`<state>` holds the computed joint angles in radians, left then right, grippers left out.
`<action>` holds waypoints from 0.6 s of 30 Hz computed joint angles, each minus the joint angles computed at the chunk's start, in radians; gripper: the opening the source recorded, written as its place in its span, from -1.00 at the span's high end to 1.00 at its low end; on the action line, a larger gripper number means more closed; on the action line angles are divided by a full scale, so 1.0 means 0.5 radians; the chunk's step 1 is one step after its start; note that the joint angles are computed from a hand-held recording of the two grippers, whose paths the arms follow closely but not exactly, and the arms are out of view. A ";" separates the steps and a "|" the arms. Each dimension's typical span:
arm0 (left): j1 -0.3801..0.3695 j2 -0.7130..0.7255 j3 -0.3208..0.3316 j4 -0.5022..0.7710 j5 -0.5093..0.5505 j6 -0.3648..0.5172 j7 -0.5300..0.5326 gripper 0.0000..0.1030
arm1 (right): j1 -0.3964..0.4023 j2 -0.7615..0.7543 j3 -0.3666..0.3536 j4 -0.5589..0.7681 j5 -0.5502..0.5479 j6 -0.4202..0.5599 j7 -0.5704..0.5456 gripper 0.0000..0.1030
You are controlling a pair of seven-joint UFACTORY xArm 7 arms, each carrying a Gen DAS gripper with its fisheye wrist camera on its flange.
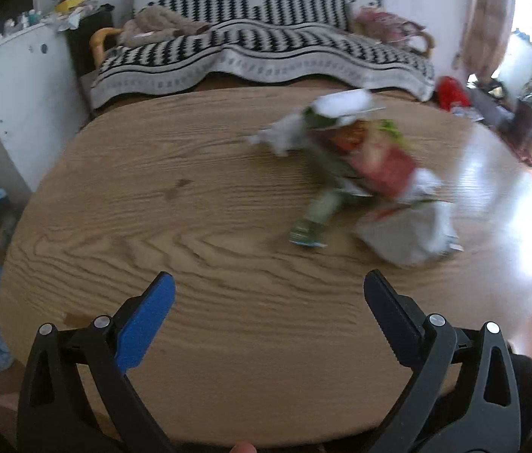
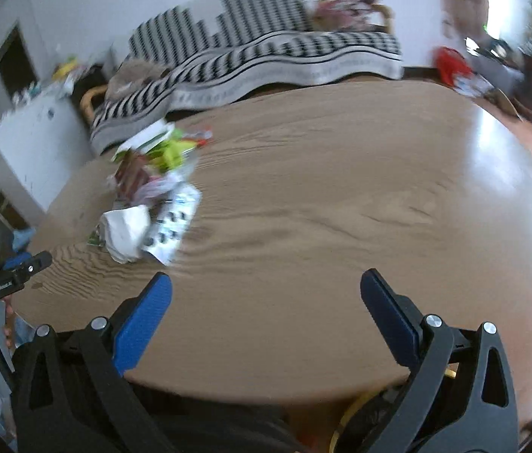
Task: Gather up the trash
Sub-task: 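Return both grippers to the table, then grasp the green wrapper strip with the left gripper while the right grasps the silver foil strip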
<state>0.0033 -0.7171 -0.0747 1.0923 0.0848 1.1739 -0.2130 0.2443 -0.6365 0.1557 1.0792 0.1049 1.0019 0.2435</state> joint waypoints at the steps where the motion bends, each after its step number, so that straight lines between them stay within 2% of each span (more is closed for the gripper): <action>1: 0.007 0.017 0.022 -0.023 0.009 -0.019 0.017 -0.89 | 0.009 0.098 0.032 0.075 -0.018 0.053 -0.011 -0.88; 2: 0.004 0.067 0.054 -0.019 0.000 -0.029 0.048 -0.89 | 0.019 0.232 0.061 0.176 -0.029 0.094 -0.019 -0.88; 7: -0.018 0.243 0.065 -0.019 -0.028 -0.130 0.119 -0.89 | 0.057 0.589 0.155 0.401 -0.130 0.001 0.067 -0.88; 10: -0.032 0.372 0.067 0.013 -0.060 -0.219 0.127 -0.89 | 0.098 0.792 0.220 0.536 -0.289 0.001 0.141 -0.88; 13: -0.035 0.442 0.080 -0.018 -0.073 -0.315 0.125 -0.89 | 0.142 0.896 0.254 0.550 -0.511 -0.011 0.250 -0.88; 14: 0.008 0.436 0.026 -0.054 -0.004 -0.385 0.117 -0.89 | 0.160 0.896 0.239 0.505 -0.519 -0.043 0.259 -0.88; 15: -0.025 0.452 0.056 -0.042 -0.019 -0.395 0.129 -0.90 | 0.174 0.853 0.213 0.420 -0.512 -0.158 0.278 -0.89; 18: -0.018 0.492 0.064 -0.015 -0.016 -0.403 0.128 -0.90 | 0.192 0.872 0.194 0.416 -0.543 -0.199 0.289 -0.90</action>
